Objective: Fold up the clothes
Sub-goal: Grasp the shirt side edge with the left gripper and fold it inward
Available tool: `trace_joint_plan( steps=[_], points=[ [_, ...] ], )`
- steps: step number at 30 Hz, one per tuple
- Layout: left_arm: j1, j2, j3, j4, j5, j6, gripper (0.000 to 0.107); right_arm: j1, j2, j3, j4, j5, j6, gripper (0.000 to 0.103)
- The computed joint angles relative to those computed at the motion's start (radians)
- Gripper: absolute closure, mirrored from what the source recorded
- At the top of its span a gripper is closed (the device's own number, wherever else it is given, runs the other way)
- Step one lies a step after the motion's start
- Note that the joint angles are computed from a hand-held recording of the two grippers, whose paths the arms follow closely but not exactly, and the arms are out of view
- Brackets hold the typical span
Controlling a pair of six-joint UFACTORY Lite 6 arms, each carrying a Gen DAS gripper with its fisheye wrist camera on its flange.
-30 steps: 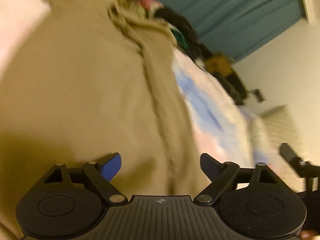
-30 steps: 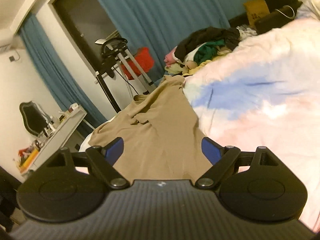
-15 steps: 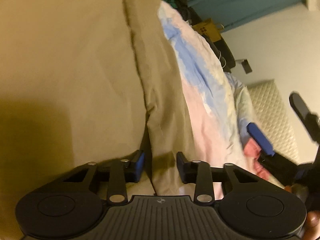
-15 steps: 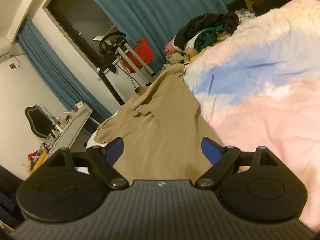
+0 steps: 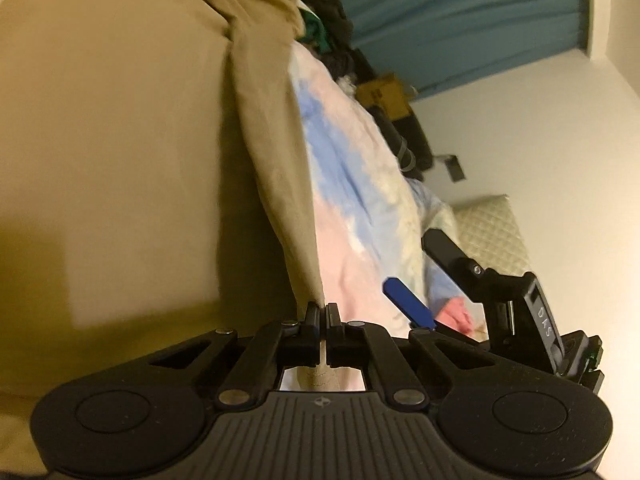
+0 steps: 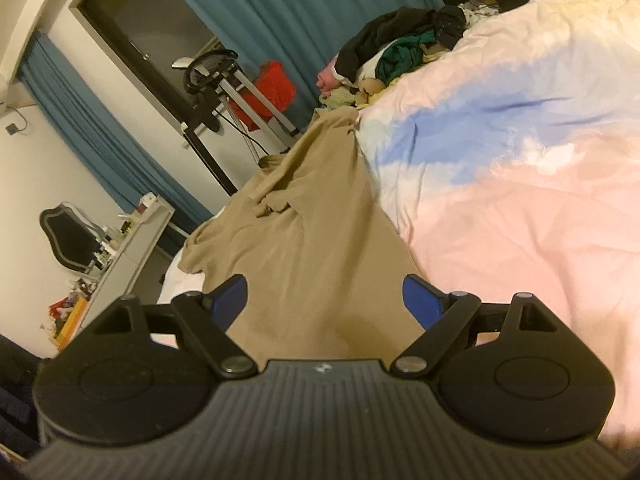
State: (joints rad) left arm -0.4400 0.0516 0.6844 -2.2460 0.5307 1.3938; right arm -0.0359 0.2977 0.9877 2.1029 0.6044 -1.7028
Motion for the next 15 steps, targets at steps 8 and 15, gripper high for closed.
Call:
trace_joint_plan(
  steps=[8,15],
  points=[
    [-0.027,0.097,0.106,0.225,-0.233,-0.233,0.096,0.024,-0.004,-0.002,-0.006,-0.029,-0.020,0.017],
    [0.058,0.191,0.317,0.462,-0.281,-0.447,0.049,0.034,-0.008,-0.012,0.113,-0.056,-0.130,0.017]
  ],
)
